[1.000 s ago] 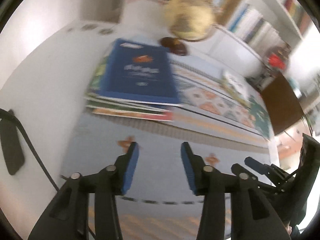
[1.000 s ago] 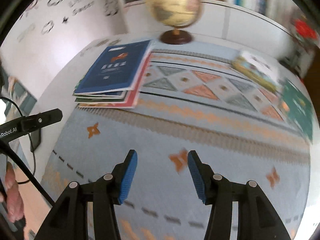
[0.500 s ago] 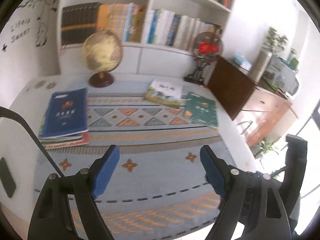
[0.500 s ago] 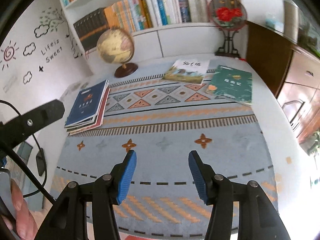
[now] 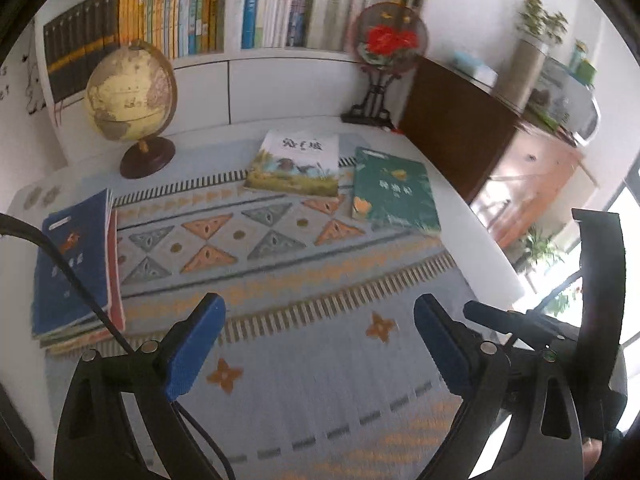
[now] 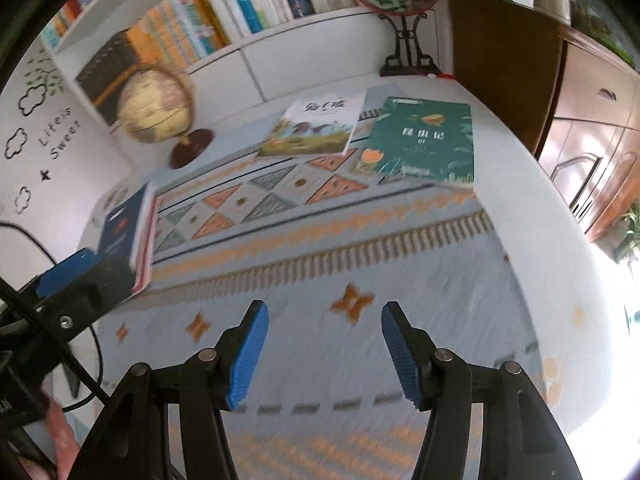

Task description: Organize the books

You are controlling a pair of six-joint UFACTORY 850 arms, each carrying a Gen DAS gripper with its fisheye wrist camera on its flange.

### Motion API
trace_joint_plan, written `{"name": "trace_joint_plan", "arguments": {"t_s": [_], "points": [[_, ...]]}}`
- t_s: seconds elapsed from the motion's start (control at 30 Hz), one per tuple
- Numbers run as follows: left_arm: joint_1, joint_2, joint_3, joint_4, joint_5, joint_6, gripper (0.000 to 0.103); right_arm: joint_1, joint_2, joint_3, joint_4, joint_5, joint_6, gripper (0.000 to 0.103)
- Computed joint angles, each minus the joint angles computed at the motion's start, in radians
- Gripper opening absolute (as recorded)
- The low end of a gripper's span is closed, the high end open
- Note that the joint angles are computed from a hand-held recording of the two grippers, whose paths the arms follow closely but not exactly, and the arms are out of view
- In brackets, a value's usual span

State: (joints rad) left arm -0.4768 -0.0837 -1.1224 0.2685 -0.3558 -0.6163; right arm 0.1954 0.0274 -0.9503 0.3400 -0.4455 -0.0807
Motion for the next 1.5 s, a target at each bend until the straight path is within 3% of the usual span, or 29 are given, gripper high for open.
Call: {"name": "trace_joint_plan", "arguments": {"t_s": [0.17, 0.3, 0.5, 0.6, 0.7, 0.87, 1.13, 1.2, 1.27, 1.5], "points": [[0.043, -0.103, -0.116, -0.106, -0.02, 0.126, 0.095, -0.035, -0.153, -0.151, -0.024, -0.047, 0.035, 0.057], [0.071, -0.172, -0.198, -0.257, -0.018, 0.3, 0.095, -0.058, -0.21, -0.214, -0.02, -0.062, 0.056, 0.057], [0.077, -0.279, -0.318, -0.37, -0.04, 0.433, 0.095, -0.087, -0.294, -0.302, -0.114, -0.089, 0.135, 0.057], [0.077, -0.347, -0.387, -0.432, -0.061, 0.486, 0.095, -0.102, -0.319, -0.323, -0.15, -0.075, 0.156, 0.057], [0.086, -0.425, -0.456, -0.585, -0.091, 0.608, 0.095, -0.12, -0.356, -0.351, -0.198, -0.053, 0.171, 0.057], [0.094, -0.546, -0.568, -0.75, -0.157, 0.699, 0.093, -0.16, -0.458, -0.444, -0.24, -0.073, 0.171, 0.057], [0.068, -0.722, -0.779, -0.63, -0.23, 0.57, 0.089, -0.214, -0.572, -0.556, -0.149, -0.1, 0.055, 0.057], [0.065, -0.776, -0.847, -0.603, -0.276, 0.544, 0.082, -0.218, -0.591, -0.576, -0.14, -0.105, 0.029, 0.057], [0.064, -0.818, -0.9, -0.588, -0.32, 0.515, 0.081, -0.224, -0.607, -0.59, -0.082, -0.112, -0.045, 0.056], [0.062, -0.854, -0.926, -0.612, -0.335, 0.497, 0.081, -0.224, -0.653, -0.634, -0.124, -0.126, -0.047, 0.056]]}}
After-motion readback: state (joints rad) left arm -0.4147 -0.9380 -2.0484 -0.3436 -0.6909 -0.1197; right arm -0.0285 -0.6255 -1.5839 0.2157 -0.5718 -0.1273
